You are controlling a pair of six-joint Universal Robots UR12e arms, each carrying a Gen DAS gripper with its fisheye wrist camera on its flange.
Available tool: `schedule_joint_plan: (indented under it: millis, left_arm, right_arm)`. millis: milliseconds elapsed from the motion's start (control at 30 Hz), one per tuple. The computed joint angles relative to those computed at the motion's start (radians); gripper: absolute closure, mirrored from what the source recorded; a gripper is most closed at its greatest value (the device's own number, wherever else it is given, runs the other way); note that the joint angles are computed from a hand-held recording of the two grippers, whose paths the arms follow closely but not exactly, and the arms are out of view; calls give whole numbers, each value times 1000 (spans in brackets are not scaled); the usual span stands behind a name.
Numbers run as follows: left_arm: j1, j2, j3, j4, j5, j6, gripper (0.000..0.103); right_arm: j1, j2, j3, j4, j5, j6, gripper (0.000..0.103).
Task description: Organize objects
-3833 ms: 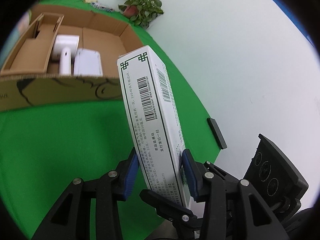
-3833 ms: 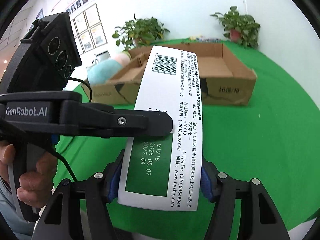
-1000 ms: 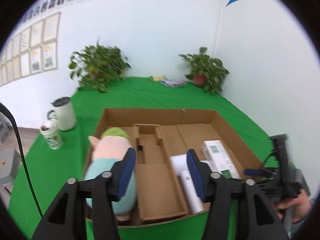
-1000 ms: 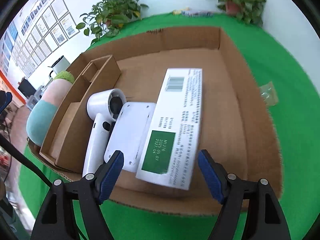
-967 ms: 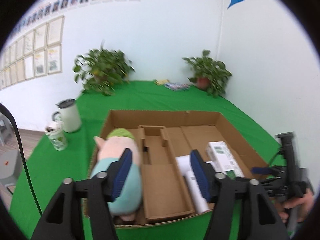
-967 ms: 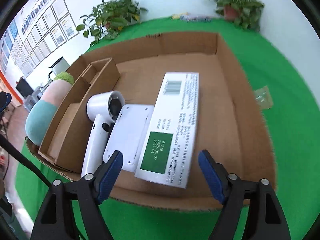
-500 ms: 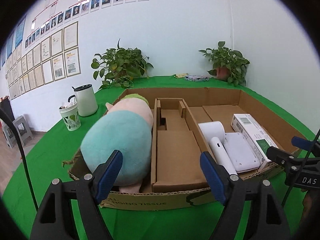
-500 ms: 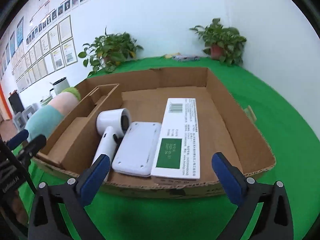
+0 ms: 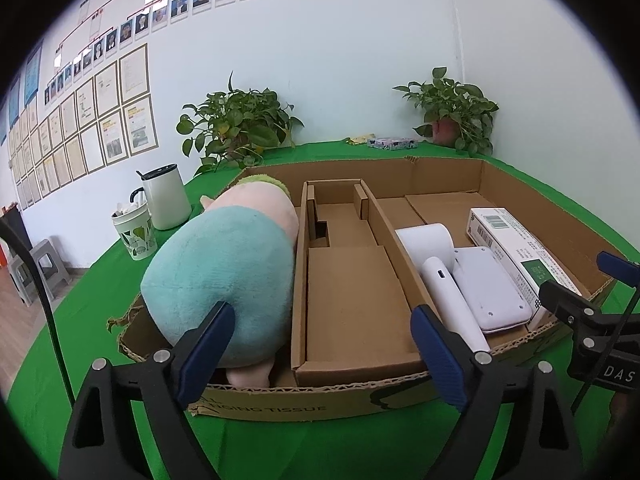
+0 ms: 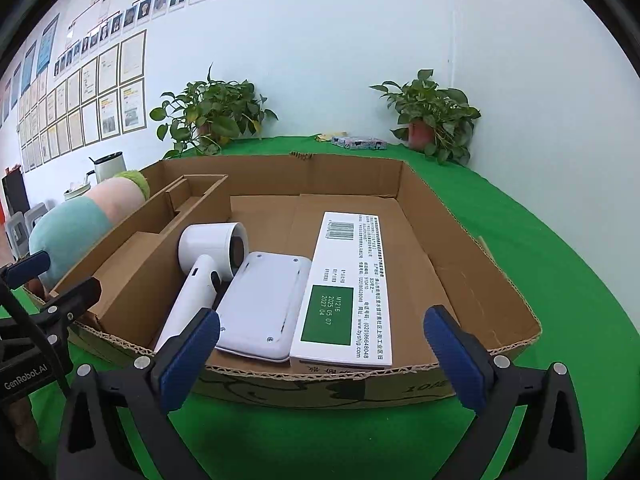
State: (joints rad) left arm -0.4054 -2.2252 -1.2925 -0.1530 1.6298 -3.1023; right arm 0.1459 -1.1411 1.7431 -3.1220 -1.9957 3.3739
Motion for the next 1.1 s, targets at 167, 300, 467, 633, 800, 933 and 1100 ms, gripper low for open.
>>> schedule_joint_plan:
  millis: [167,300,467,633,800,933,1100]
  left_arm:
    - [-1,5,-6,0,3,1,12]
    - [-1,6,-7,-3,3,-2,11]
    - [-2,9,-11,-4,5,-3,10]
    - [-2,9,-10,-4,5,-2,10]
    - [-2,9,-10,-4,6,-2,10]
    - [-3,8,-10,-5,5,-4,9]
    - [-2,9,-11,-5,3,-6,9]
  right_arm:
    - [0,0,-1,1,0,0,0]
    - [-3,0,1,-2,5,-2,0]
    - [-3,0,1,-2,5,-2,0]
    - [-2,0,0,-1,4,-2,0]
    - [-2,0,1,-1,4,-2,0]
    - [-2,0,0,-1,3,-2,0]
    - [-2,0,1,-2,3,-2,0]
